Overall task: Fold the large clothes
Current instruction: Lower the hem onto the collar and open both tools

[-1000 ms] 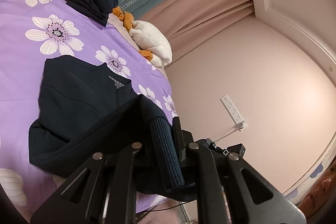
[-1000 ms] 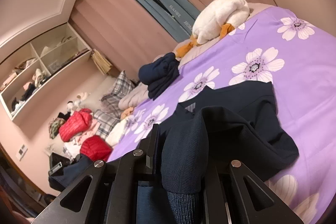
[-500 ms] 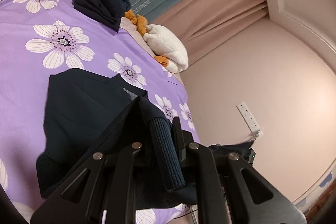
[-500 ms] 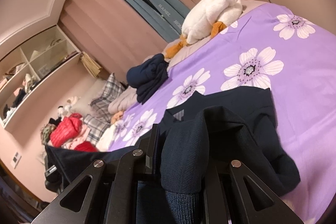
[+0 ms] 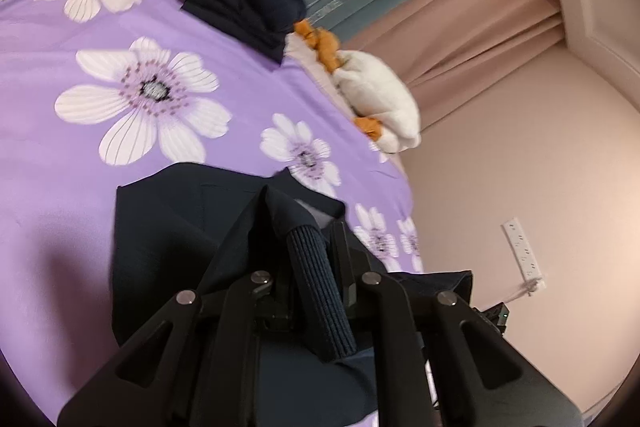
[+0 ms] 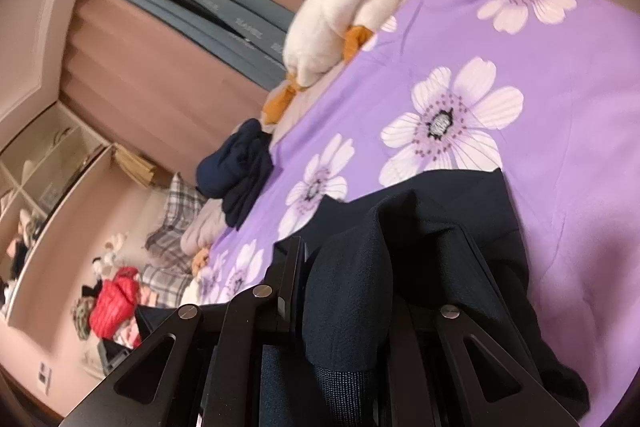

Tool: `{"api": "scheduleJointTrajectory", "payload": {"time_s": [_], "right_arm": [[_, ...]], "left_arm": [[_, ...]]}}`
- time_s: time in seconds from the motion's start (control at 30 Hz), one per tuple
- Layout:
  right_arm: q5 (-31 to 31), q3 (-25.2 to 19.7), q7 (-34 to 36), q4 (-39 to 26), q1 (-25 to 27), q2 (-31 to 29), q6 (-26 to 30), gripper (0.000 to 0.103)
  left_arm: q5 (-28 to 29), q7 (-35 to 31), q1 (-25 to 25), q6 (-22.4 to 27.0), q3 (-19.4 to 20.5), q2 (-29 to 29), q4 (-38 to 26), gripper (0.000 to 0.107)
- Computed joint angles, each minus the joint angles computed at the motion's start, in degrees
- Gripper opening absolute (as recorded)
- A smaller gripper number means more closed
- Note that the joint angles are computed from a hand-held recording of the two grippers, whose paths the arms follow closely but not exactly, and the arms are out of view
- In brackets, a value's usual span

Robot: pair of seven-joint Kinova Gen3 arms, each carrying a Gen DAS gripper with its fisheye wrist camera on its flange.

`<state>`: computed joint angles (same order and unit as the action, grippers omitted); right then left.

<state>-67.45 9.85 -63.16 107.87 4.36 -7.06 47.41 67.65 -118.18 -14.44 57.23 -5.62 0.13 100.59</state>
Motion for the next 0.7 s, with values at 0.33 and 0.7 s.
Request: {"api": "scheduleJointTrajectory", "payload": {"time_s": [0.33, 0.7], "right_arm": [[2.66, -2.54, -3.41, -2.02, 1.99, 5.88, 1.2, 0.013], [11.97, -6.16, -13.8, -11.64, 2.15, 11.34, -1.56, 0.013]], "left_arm": [[-6.14, 6.5, -0.5, -1.51, 2.56, 6.63, -3.55, 0.013], [-15.29, 18.32, 0.35, -3.8, 8.05, 17.02, -17.52, 0.012]]}}
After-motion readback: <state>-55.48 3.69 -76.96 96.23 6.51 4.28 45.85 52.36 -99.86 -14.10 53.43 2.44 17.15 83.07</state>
